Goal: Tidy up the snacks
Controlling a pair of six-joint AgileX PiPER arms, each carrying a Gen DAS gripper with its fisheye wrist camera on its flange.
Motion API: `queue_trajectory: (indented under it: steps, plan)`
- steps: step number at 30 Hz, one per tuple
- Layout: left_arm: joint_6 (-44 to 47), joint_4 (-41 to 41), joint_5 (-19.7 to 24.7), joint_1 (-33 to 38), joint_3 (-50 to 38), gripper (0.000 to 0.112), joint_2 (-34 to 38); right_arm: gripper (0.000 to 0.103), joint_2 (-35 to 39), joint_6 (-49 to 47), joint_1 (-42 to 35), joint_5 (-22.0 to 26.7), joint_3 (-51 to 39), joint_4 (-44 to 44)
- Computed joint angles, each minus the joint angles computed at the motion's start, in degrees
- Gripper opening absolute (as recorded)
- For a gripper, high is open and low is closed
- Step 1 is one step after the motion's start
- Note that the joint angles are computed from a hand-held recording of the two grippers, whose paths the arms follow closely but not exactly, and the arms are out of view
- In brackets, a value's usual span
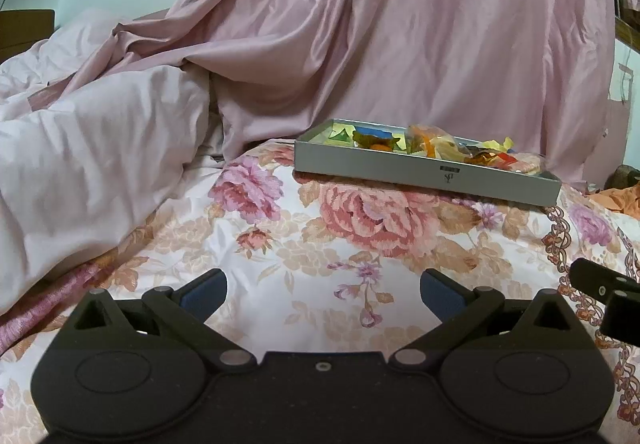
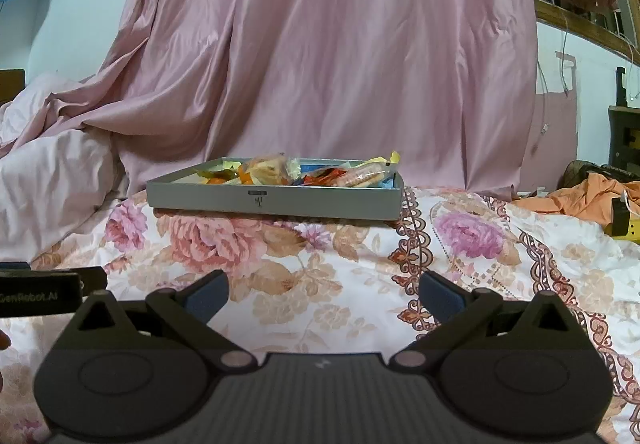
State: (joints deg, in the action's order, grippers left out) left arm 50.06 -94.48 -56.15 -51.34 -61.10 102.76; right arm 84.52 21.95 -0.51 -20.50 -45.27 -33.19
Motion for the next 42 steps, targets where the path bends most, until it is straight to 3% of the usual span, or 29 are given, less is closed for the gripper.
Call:
queue_trajectory:
  steps: [42]
  plan:
    - [-0.4, 0.3, 0.3, -0.4, 0.3, 0.102, 0.2, 0.103, 0.5, 1.9, -0.1, 1.1, -0.5, -1.5]
